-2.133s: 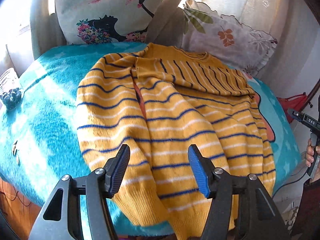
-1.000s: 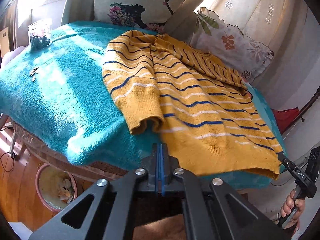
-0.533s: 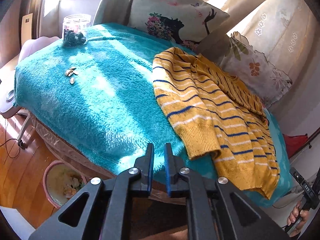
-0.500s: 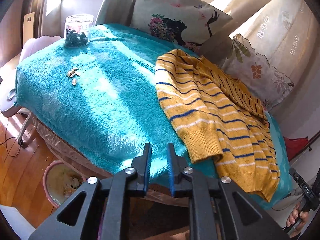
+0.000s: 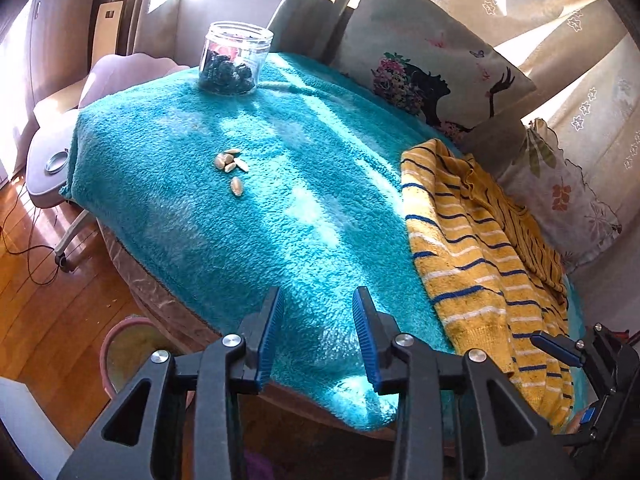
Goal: Fold small clothes
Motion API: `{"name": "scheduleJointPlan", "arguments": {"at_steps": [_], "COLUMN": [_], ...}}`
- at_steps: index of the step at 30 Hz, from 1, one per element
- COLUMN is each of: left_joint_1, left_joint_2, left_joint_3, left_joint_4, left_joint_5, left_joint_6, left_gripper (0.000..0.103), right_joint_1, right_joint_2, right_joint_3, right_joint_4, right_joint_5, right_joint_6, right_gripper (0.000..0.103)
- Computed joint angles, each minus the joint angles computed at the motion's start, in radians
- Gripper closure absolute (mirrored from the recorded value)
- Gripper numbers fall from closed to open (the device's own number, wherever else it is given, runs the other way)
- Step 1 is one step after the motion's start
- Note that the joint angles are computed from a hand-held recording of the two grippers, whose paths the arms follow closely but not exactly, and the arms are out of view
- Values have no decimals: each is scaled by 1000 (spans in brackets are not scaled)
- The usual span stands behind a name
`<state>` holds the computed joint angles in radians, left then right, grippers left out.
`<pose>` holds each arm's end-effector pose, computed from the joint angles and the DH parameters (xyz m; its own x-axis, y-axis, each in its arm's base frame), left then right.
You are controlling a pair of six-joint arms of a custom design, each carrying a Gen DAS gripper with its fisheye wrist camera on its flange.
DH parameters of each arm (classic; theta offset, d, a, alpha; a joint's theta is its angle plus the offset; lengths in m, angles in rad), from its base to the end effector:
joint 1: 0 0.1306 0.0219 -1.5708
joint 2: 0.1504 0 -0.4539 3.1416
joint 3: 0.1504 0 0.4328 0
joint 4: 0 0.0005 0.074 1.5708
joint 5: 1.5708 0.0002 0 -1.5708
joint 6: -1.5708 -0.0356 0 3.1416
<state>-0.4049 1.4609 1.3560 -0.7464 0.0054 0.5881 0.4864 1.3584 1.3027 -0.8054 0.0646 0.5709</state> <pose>0.4986 -0.2145 0.4562 -0.7955 -0.2626 -0.5460 -0.0531 0.9279 -0.3690 0.4408 0.2299 0.4763 -0.3323 -0.7857 -0.5218 -0.7236 0.5672 -0.3933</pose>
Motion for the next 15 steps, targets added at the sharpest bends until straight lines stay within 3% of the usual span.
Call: {"name": "scheduleJointPlan", "arguments": {"at_steps": [3, 4, 5, 6, 10, 13, 15], "left_joint_1": [17, 21, 24, 27, 28, 26, 24], "left_joint_2": [12, 16, 19, 21, 32, 45, 51], "left_joint_3": [0, 2, 5, 7, 29, 59, 76], "left_joint_4": [-12, -15, -17, -17, -23, -31, -33], "left_joint_5": [14, 18, 19, 19, 19, 26, 36], "left_joint_6": [5, 6, 6, 3, -1, -3, -8], "left_gripper": [69, 69, 69, 69, 69, 69, 69], "right_joint_1": [-3, -6, -10, -24, -74, -155, -235], "right_joint_2": [60, 85, 109, 138, 197, 204, 204], "right_joint_3": [31, 52, 80, 125, 286, 409, 482], "right_joint_4": [-14, -38, -69, -124, -191, -151, -98], "right_joint_5": [-1, -8, -21, -65, -261, -395, -436], "right_joint_6": [49, 47, 25, -25, -187, -335, -449], "right_gripper": [48, 56, 71, 94, 94, 94, 94]}}
